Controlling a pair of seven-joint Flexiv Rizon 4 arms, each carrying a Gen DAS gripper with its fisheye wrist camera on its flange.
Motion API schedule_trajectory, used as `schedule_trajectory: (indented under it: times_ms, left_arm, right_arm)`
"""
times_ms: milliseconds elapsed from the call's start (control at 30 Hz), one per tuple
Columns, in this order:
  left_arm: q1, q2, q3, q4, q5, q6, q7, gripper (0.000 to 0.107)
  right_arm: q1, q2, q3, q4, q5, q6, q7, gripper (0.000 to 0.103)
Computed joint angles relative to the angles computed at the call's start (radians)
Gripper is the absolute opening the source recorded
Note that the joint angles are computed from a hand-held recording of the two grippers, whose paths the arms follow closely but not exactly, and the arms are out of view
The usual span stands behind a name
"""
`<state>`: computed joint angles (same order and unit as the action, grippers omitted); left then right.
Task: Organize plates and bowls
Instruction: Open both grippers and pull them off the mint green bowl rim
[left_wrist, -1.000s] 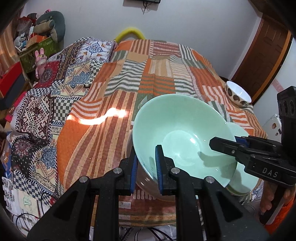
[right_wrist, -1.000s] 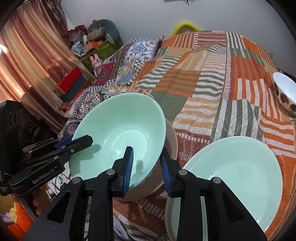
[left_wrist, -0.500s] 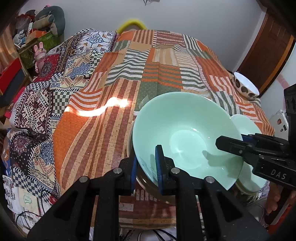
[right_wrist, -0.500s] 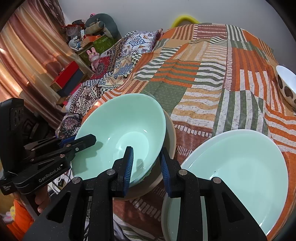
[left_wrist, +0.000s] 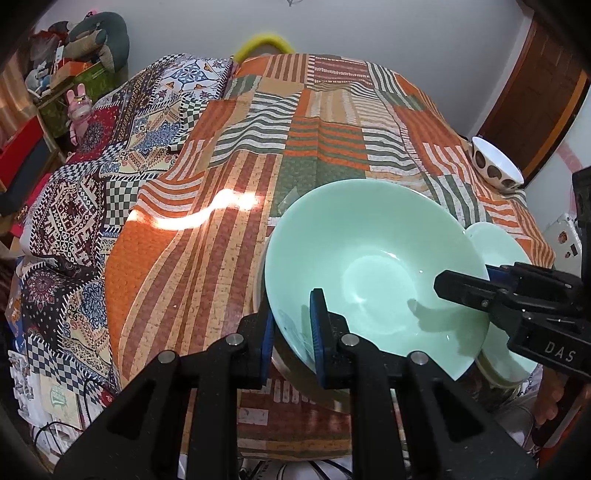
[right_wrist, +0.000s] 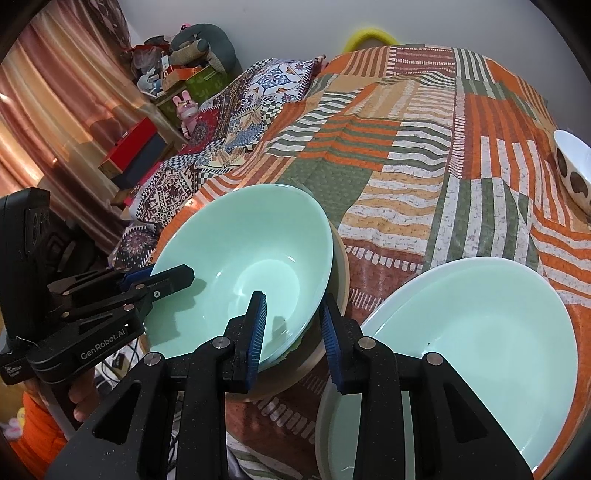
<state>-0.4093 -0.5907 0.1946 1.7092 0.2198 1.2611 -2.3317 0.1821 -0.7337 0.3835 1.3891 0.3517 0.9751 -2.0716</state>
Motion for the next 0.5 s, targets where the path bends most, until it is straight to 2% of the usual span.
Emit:
schedule_trajectory:
  times_ms: [167, 500]
  left_arm:
    - [0.006, 0.002, -0.007, 0.01, -0.007, 0.012, 0.003, 0.019]
    - [0.013, 0.006, -0.027, -0.005, -0.017, -0.038, 0.03, 0.023]
  right_arm:
    - [0.002, -0.002, -0.003, -0.002, -0.006, -0.002, -0.005, 0.028]
    - [0.005, 0.004, -0.01, -0.004, -0.007, -0.023, 0.004, 0.031]
